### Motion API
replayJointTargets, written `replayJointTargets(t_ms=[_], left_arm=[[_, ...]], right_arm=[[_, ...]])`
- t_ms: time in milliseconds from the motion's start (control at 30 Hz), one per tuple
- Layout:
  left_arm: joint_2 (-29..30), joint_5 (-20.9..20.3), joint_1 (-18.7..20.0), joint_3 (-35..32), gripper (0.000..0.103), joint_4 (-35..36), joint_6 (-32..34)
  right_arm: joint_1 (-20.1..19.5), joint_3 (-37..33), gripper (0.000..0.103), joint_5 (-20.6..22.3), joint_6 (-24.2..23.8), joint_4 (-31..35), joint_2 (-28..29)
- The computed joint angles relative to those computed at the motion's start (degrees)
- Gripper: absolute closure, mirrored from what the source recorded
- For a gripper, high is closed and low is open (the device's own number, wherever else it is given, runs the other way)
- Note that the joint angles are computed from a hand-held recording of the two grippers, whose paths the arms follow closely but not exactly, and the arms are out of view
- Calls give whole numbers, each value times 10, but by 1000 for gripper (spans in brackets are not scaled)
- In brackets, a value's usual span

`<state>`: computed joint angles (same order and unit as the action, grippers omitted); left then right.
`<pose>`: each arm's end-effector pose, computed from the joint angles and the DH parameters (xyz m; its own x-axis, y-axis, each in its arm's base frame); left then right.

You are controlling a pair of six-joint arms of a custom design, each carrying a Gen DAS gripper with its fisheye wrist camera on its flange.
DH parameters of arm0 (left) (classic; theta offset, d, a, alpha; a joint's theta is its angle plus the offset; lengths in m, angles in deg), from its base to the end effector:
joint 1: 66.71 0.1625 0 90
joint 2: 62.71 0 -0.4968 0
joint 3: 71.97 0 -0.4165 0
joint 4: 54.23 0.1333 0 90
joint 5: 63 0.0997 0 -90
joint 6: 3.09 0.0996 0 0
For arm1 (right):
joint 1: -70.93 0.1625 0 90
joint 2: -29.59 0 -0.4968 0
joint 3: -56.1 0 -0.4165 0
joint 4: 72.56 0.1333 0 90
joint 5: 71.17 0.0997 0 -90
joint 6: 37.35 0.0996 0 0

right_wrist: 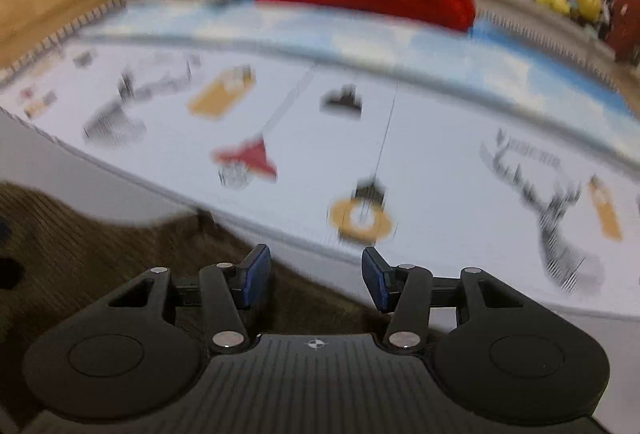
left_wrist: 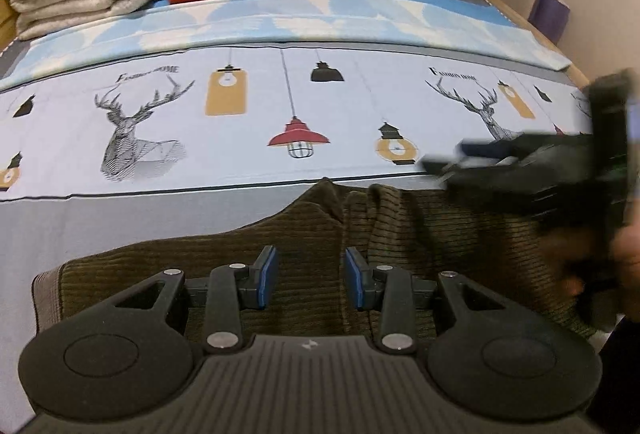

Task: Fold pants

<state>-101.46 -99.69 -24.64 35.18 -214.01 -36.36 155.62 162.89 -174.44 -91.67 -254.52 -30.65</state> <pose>-0.3337 -0.5883 0.0291 -0.7538 -0.0075 -0.6570 0.3930 0.7963 -0.4599 0.0478 -0.6794 0.2944 -0.6092 -0.4203 0.6725 -0.7370 0.6131 -0.2845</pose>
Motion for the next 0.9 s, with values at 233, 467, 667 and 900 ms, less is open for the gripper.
replayJointTargets(t_ms=[233,467,667,900], left_arm=[[-14,7,-15,41,62,-33,-4],[-18,14,-41,85,61,-93,5],[-9,35,-85,126,61,-140,24],[-9,56,-142,188,61,-181,-47]], right_arm=[[-26,71,49,108,26,-38,-109],[-103,162,48,165,87,-76,-196],[-150,224,48,210,78,-80,-242],[-155,248,48,228,58,-67,-261]])
